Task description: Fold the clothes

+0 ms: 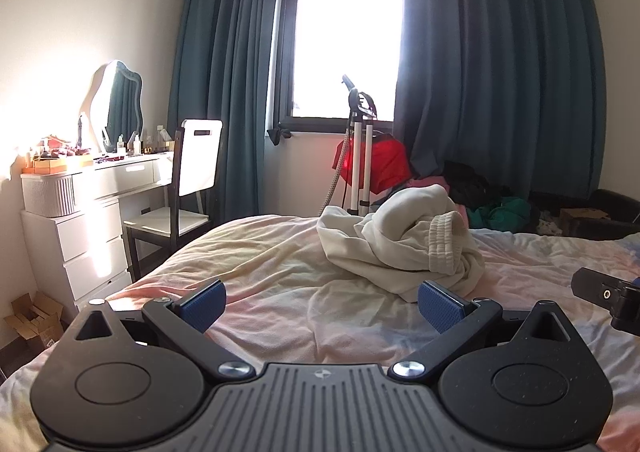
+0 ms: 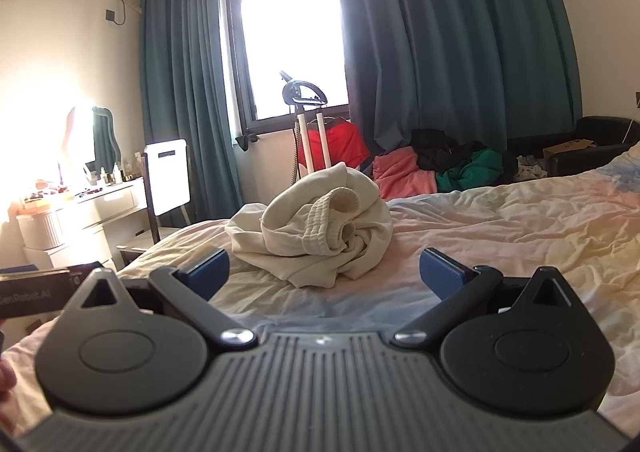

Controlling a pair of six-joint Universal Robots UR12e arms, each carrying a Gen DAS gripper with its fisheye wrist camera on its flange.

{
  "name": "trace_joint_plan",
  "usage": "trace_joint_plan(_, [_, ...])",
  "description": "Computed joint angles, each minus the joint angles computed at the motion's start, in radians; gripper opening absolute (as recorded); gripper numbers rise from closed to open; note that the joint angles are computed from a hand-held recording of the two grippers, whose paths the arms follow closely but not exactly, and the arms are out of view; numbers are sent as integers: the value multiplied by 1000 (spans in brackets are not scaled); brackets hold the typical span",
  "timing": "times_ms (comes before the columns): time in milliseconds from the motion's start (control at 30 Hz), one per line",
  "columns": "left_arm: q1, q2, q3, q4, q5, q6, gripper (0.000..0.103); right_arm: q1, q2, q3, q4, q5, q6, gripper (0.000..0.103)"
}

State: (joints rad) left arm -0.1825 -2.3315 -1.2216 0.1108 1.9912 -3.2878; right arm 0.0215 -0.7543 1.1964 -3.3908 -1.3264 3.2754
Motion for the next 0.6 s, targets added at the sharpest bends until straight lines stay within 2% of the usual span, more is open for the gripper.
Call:
trace_joint_plan(100, [0,-3,2,14,-12,5,103,-2,4,-5,5,14,4,103])
trace_joint_plan(267, [8,8,-24,35,-42,20,103,1,9,-22,27,-6,-4,103])
trace_joint_plan(400, [12,10,-29,41,-46,57,103,8,6,-9,-3,-31,-24,103])
trace_joint_plan(600, [21,26,-53,49,-70,51,103,8,3,-4,-5,-30,-24,103])
